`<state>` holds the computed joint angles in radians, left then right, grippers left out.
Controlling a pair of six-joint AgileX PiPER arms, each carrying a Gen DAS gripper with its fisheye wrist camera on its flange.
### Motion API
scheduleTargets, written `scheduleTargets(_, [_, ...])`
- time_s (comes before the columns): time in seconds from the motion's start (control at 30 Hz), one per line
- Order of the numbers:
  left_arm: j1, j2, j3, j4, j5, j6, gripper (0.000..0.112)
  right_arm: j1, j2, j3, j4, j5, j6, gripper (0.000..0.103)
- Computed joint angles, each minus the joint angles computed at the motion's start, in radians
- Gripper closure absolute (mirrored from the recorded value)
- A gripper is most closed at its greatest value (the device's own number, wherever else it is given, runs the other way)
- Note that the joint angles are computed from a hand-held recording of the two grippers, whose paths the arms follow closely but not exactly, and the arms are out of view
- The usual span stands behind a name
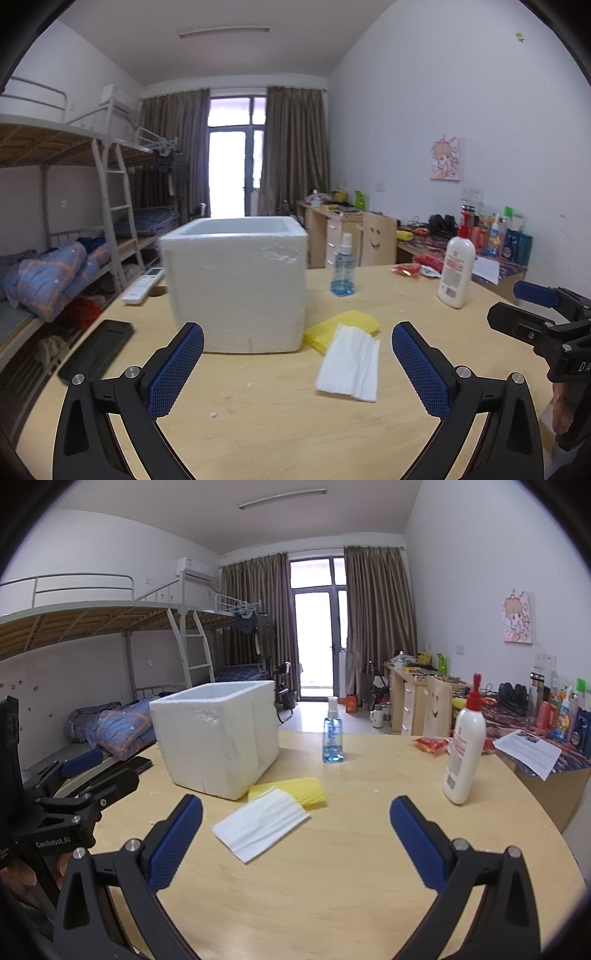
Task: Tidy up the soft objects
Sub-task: 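Move both grippers back from the foam box toward the yellow sponge and white cloth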
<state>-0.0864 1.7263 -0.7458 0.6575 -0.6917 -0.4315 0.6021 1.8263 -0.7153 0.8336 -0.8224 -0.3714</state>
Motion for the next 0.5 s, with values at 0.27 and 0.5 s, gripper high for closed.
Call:
scheduleTargets(0.27, [-0.063,0.049,-0.075,0.115,0.052,-0.101,0.010,-0.015,-0.032,0.064,0.052,-0.038,0.016,0.001])
scheduleTargets(0.5, [-0.105,0.073,-0.116,0.170,0.084,-0.155,0.010,-0.024,-0.054,0.107,0.089,-0.057,0.031,0.001])
